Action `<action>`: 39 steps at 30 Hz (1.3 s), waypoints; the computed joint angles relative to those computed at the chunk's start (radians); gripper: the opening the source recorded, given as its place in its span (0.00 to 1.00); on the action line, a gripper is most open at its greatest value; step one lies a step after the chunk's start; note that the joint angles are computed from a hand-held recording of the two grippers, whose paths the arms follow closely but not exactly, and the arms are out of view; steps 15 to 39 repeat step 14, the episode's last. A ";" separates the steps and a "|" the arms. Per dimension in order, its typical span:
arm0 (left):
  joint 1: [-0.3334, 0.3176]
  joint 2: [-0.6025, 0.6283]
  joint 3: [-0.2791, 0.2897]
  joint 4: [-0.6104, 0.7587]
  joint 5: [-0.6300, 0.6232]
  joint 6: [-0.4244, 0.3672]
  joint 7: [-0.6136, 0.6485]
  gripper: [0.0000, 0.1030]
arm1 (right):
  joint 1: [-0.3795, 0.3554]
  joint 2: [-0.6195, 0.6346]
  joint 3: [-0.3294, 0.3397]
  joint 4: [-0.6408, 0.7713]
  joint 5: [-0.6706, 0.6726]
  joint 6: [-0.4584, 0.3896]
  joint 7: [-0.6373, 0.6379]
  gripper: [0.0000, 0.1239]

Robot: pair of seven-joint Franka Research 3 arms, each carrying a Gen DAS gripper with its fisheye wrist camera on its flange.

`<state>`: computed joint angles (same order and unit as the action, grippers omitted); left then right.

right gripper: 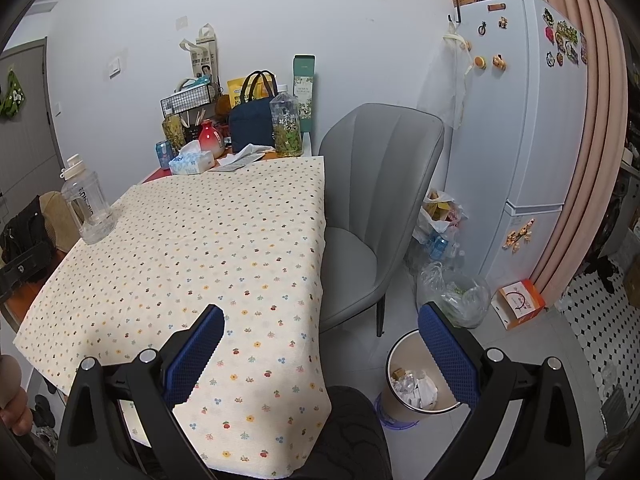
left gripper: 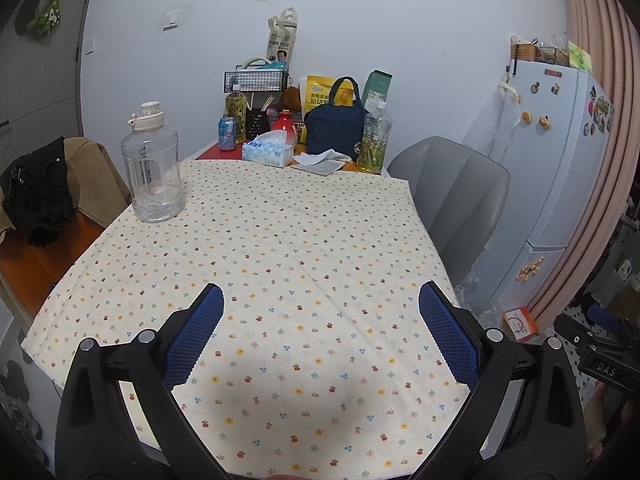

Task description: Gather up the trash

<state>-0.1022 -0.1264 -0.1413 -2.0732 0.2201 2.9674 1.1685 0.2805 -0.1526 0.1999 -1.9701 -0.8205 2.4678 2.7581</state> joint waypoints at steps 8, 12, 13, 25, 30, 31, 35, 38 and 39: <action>-0.010 0.001 0.003 0.003 -0.019 -0.006 0.021 0.94 | 0.000 -0.001 -0.001 -0.001 0.001 0.001 -0.002 0.77; -0.022 0.007 0.011 0.007 -0.064 -0.012 0.061 0.94 | -0.001 -0.002 0.000 -0.001 0.003 -0.002 -0.002 0.77; -0.023 0.008 0.012 0.007 -0.074 -0.013 0.068 0.94 | -0.001 -0.002 0.000 -0.001 0.004 -0.003 -0.002 0.77; -0.021 0.009 0.011 0.009 -0.075 -0.015 0.068 0.94 | -0.001 -0.001 -0.001 -0.002 0.005 -0.002 -0.003 0.77; -0.021 0.009 0.011 0.009 -0.075 -0.015 0.068 0.94 | -0.001 -0.001 -0.001 -0.002 0.005 -0.002 -0.003 0.77; -0.021 0.009 0.011 0.009 -0.075 -0.015 0.068 0.94 | -0.001 -0.001 -0.001 -0.002 0.005 -0.002 -0.003 0.77; -0.021 0.009 0.011 0.009 -0.075 -0.015 0.068 0.94 | -0.001 -0.001 -0.001 -0.002 0.005 -0.002 -0.003 0.77; -0.021 0.009 0.011 0.009 -0.075 -0.015 0.068 0.94 | -0.001 -0.001 -0.001 -0.002 0.005 -0.002 -0.003 0.77; -0.021 0.009 0.011 0.009 -0.075 -0.015 0.068 0.94 | -0.001 -0.001 -0.001 -0.002 0.005 -0.002 -0.003 0.77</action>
